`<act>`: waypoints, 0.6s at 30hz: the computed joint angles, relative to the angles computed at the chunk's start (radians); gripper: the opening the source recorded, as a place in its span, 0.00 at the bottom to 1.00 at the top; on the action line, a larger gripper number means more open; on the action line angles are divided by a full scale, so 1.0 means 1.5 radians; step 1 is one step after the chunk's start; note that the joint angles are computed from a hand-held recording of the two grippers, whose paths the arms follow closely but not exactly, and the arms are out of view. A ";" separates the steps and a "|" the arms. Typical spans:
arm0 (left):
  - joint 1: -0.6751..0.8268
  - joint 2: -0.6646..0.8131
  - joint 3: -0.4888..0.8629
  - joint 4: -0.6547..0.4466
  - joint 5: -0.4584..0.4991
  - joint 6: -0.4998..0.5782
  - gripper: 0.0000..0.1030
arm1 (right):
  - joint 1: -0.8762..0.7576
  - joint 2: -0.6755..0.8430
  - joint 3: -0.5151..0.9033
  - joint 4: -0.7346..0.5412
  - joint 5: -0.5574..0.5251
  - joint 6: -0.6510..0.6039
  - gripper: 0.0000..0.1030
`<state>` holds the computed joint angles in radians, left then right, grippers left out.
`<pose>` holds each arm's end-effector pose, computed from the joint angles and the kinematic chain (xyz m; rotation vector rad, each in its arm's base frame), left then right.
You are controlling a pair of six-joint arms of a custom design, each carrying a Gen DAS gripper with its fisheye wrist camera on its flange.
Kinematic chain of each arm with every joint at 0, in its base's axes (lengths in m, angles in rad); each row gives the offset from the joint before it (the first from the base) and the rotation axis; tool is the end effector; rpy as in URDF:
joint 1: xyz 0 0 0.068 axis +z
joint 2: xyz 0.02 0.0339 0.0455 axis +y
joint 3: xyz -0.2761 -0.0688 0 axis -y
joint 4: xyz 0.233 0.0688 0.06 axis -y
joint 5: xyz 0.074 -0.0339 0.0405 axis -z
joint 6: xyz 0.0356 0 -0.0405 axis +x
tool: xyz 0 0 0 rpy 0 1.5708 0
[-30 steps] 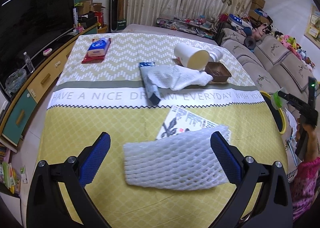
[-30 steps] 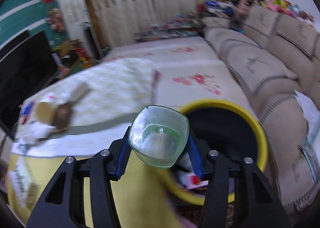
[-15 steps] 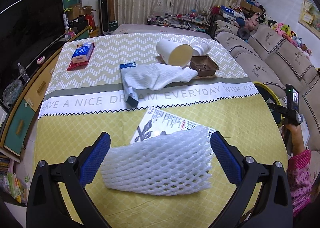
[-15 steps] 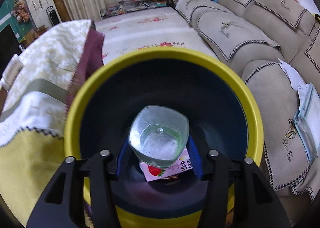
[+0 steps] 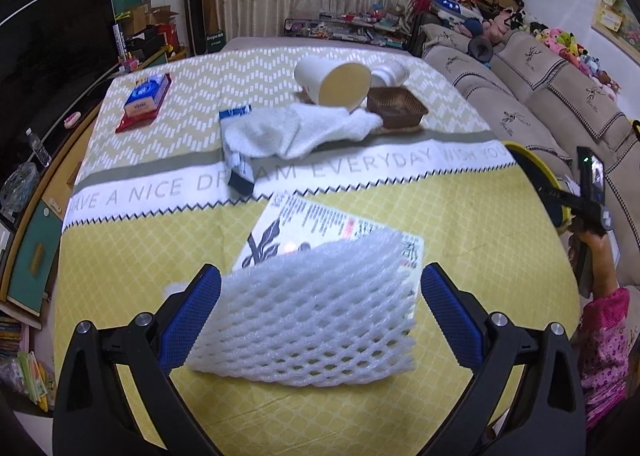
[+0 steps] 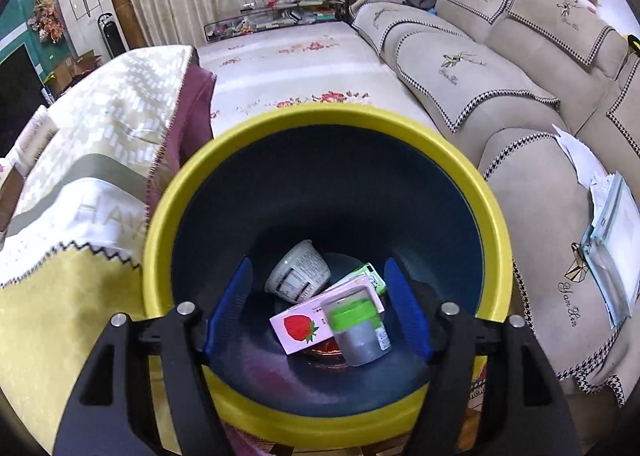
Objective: Collect trash
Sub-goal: 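Carry the green-lidded jar over the yellow bin and open the right gripper, then grasp the white foam fruit net with the left gripper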
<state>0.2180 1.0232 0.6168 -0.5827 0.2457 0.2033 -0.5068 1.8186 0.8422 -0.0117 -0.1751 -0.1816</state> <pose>0.1714 0.0291 0.2216 0.0746 2.5209 -0.1466 0.2897 -0.1537 0.1307 0.3447 2.5132 -0.0471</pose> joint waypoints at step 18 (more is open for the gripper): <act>0.015 0.025 -0.034 0.036 -0.010 0.020 0.86 | 0.023 -0.034 -0.005 -0.020 -0.004 0.004 0.65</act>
<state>0.2401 1.0604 0.5659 -0.5280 0.2312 0.2338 -0.4727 1.7672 0.8351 -0.0413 -0.1804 -0.1755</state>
